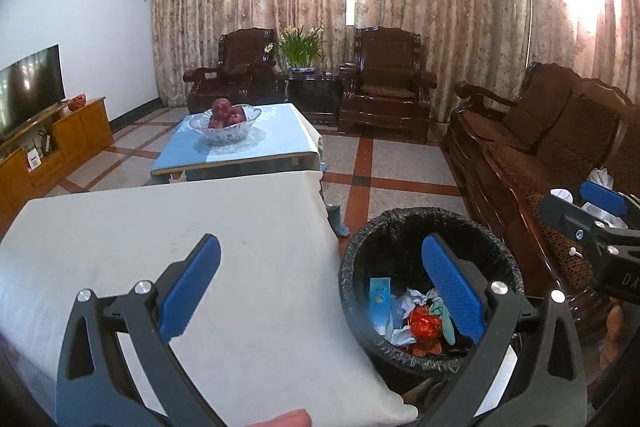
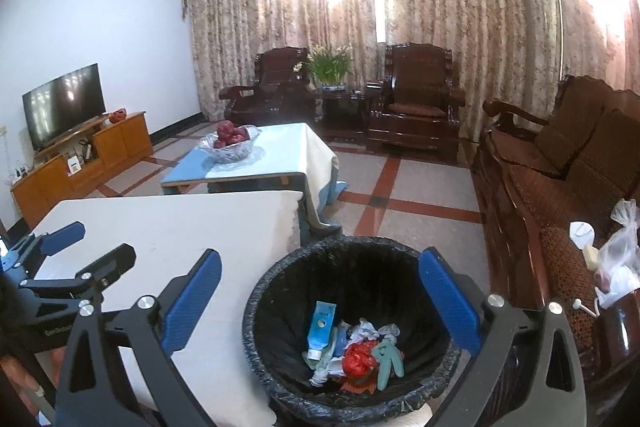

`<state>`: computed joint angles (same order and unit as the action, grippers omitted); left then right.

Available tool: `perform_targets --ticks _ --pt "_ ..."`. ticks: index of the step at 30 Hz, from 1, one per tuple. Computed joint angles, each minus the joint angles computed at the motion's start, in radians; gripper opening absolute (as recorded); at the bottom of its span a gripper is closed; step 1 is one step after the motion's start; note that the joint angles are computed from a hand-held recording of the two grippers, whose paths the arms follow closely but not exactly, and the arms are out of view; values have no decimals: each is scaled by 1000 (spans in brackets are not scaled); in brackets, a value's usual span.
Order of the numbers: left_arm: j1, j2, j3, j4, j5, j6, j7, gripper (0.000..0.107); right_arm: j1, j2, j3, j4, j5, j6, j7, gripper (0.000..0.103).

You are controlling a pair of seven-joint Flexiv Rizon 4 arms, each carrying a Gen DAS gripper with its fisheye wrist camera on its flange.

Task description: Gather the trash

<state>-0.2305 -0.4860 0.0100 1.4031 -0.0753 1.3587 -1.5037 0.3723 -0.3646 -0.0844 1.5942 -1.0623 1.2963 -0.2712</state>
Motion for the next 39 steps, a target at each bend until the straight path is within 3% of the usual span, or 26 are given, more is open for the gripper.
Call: perform_targets --ticks 10,21,39 --pt "4 46 5 59 -4 23 -18 98 7 -3 5 1 -8 5 -7 97" --pt "-9 56 52 78 49 13 -88 98 30 -34 15 -21 66 3 -93 97" --pt "7 62 55 87 79 9 -131 98 65 -57 0 -49 151 -16 -172 97"
